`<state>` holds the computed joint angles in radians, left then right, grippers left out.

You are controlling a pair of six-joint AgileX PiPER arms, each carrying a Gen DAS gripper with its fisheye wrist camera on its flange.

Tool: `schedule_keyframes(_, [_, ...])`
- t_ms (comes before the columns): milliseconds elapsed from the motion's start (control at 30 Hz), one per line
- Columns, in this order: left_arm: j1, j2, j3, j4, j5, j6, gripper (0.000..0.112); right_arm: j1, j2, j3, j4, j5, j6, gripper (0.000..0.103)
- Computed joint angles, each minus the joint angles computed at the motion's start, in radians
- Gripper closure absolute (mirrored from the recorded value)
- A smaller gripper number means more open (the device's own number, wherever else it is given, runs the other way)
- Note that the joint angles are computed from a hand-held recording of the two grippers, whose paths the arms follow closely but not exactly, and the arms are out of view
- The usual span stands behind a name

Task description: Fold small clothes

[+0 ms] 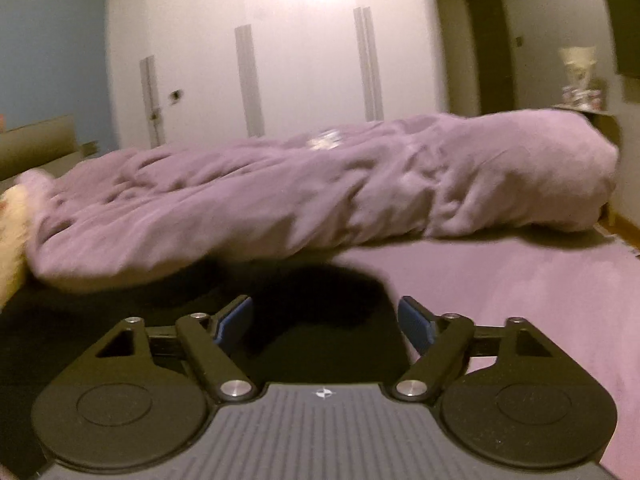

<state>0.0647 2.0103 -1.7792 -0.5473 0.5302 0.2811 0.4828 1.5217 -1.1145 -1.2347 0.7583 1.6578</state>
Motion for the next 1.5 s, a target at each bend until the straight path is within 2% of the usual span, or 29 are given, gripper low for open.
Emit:
schedule_keyframes(67, [0.01, -0.062, 0.124, -0.076, 0.018, 0.088, 0.023, 0.057, -0.022, 0.029, 0.023, -0.016, 0.0, 0.047])
schedule_keyframes(167, [-0.023, -0.135, 0.286, -0.077, -0.033, 0.139, 0.021, 0.091, 0.007, 0.007, 0.116, -0.086, -0.049, 0.063])
schedule_keyframes(233, [-0.058, -0.159, 0.337, -0.018, -0.057, 0.115, 0.021, 0.1, 0.068, -0.056, 0.204, -0.103, -0.167, 0.073])
schedule_keyframes(333, [-0.076, -0.17, 0.352, -0.069, -0.042, 0.167, 0.02, 0.105, 0.17, -0.159, 0.297, -0.073, -0.387, 0.073])
schedule_keyframes(400, [-0.087, -0.162, 0.336, -0.084, -0.038, 0.19, 0.02, 0.084, 0.216, -0.207, 0.315, -0.039, -0.45, 0.074])
schedule_keyframes(500, [-0.12, -0.128, 0.301, -0.03, -0.085, 0.155, 0.02, 0.026, 0.285, -0.284, 0.286, 0.037, -0.457, 0.077])
schedule_keyframes(667, [-0.161, -0.041, 0.208, 0.064, -0.136, 0.051, 0.019, -0.092, 0.408, -0.46, 0.342, 0.072, -0.57, 0.081])
schedule_keyframes(700, [-0.169, -0.02, 0.183, 0.098, -0.139, 0.024, 0.019, -0.106, 0.449, -0.517, 0.349, 0.096, -0.604, 0.081])
schedule_keyframes(767, [-0.182, 0.033, 0.109, 0.195, -0.123, -0.068, 0.019, -0.131, 0.528, -0.612, 0.366, 0.144, -0.659, 0.088])
schedule_keyframes(900, [-0.22, 0.137, -0.065, 0.457, -0.061, -0.302, 0.018, -0.179, 0.578, -0.691, 0.414, 0.15, -0.649, 0.088])
schedule_keyframes(967, [-0.231, 0.146, -0.101, 0.501, -0.044, -0.337, 0.018, -0.156, 0.581, -0.727, 0.403, 0.191, -0.596, 0.086])
schedule_keyframes(1000, [-0.231, 0.132, -0.085, 0.463, -0.06, -0.301, 0.018, -0.127, 0.545, -0.689, 0.383, 0.174, -0.544, 0.083])
schedule_keyframes(1067, [-0.232, 0.086, -0.009, 0.345, -0.119, -0.184, 0.018, -0.074, 0.448, -0.548, 0.328, 0.048, -0.458, 0.077])
schedule_keyframes(1133, [-0.242, 0.047, 0.067, 0.234, -0.155, -0.071, 0.018, -0.003, 0.376, -0.433, 0.308, -0.055, -0.423, 0.069])
schedule_keyframes(1200, [-0.255, 0.037, 0.106, 0.148, -0.16, 0.02, 0.018, 0.037, 0.364, -0.398, 0.34, -0.112, -0.468, 0.068])
schedule_keyframes(1233, [-0.265, 0.045, 0.103, 0.155, -0.149, 0.025, 0.018, 0.049, 0.38, -0.407, 0.362, -0.116, -0.515, 0.068])
schedule_keyframes(1300, [-0.298, 0.073, 0.075, 0.268, -0.135, -0.054, 0.018, 0.051, 0.436, -0.46, 0.388, -0.081, -0.592, 0.067])
schedule_keyframes(1400, [-0.331, 0.157, -0.04, 0.469, -0.089, -0.171, 0.016, 0.006, 0.515, -0.555, 0.416, -0.047, -0.628, 0.064])
schedule_keyframes(1467, [-0.329, 0.204, -0.117, 0.502, -0.067, -0.222, 0.015, -0.009, 0.575, -0.641, 0.415, -0.009, -0.656, 0.062])
schedule_keyframes(1500, [-0.331, 0.233, -0.163, 0.565, -0.054, -0.288, 0.014, -0.017, 0.6, -0.671, 0.406, 0.003, -0.67, 0.062])
